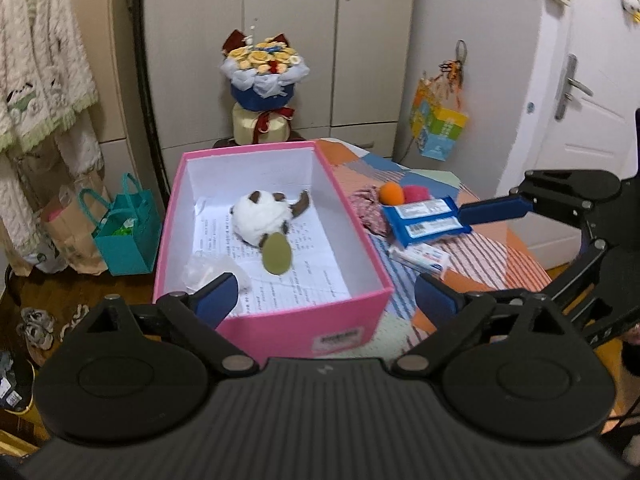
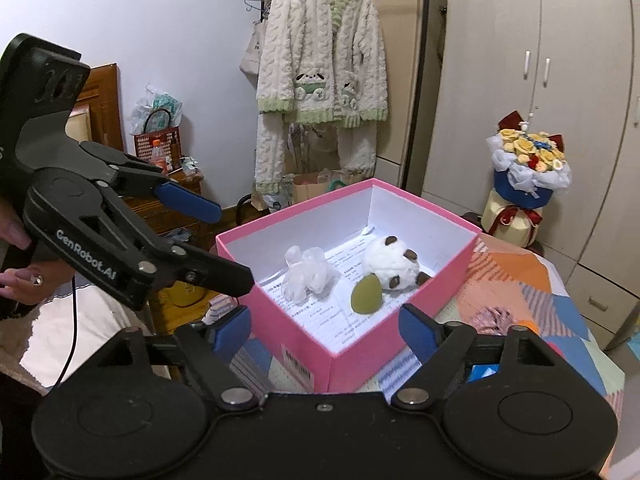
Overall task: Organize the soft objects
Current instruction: 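Move the left tool toward the blue wet-wipes pack on the table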
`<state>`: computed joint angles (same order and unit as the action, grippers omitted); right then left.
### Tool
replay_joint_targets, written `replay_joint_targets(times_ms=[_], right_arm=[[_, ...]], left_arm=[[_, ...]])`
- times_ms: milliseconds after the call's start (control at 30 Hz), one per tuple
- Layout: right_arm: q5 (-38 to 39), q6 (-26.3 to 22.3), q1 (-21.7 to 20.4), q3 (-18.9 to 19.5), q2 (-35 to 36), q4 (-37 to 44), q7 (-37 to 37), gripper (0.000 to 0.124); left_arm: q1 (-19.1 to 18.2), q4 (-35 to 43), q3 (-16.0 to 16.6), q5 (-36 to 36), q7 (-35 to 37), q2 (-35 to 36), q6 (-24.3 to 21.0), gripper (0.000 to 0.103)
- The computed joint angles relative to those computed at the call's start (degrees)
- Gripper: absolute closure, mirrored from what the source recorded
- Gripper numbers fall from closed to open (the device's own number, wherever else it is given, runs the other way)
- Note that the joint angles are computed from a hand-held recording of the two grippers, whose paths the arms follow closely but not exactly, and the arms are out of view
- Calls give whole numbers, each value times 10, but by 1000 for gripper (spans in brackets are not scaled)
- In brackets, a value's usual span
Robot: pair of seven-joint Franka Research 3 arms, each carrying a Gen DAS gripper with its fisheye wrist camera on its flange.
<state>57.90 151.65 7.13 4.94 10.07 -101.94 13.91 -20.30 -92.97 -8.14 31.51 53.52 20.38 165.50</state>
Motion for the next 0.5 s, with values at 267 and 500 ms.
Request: replay_joint_targets(times_ms=[267,500], right_arm=[[38,22,-2,-18,-54,-76,-34,31],[48,46,-7,-37,-59,-98,-17,30]], left_arm=[[17,-5,-50,-68,79,6,-1,4],[10,91,-83,-136,190,71,-57,4]])
